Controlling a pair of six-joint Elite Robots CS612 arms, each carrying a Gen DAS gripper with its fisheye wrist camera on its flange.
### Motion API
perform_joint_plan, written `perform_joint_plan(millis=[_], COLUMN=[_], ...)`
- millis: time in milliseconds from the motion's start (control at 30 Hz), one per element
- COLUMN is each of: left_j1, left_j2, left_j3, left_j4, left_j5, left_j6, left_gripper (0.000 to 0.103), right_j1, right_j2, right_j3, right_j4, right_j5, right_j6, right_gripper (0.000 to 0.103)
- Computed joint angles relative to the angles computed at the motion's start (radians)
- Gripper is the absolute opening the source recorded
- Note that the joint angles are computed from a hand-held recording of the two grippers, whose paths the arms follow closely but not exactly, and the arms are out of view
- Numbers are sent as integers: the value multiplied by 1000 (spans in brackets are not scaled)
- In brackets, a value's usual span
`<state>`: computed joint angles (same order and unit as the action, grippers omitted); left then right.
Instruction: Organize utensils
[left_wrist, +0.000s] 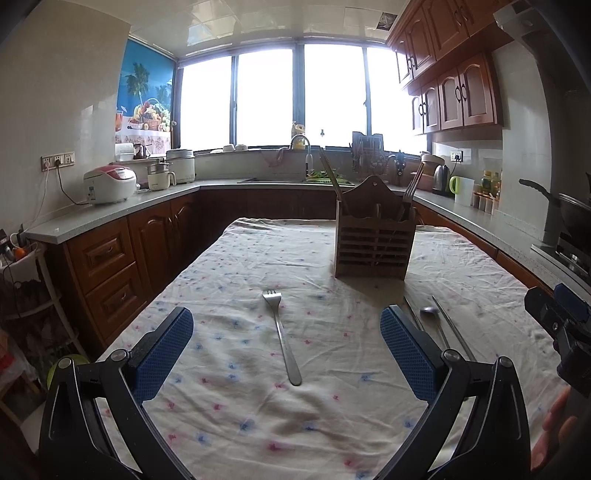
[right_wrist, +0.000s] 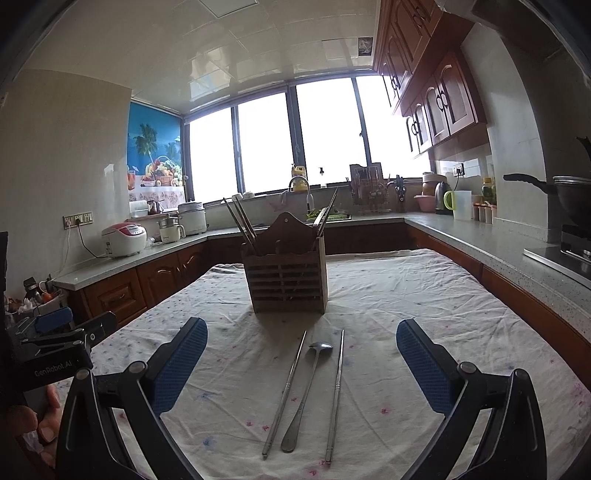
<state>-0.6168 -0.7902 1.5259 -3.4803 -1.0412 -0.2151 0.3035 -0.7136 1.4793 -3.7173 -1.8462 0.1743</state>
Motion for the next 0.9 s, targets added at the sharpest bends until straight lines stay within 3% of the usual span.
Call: perform_joint_plan(millis=[500, 900], left_j1=[-6, 3], left_j2=[10, 22], left_j3=[-13, -52], left_j4=[-7, 65], left_j5=[6, -55], left_j6=[45, 26], left_gripper=[103, 103], right_j1=[-9, -15], right_j2=[5, -1], right_j3=[6, 7], right_j4=[18, 73], right_j5=[7, -13], right_j6=[43, 77], right_gripper=[103, 103])
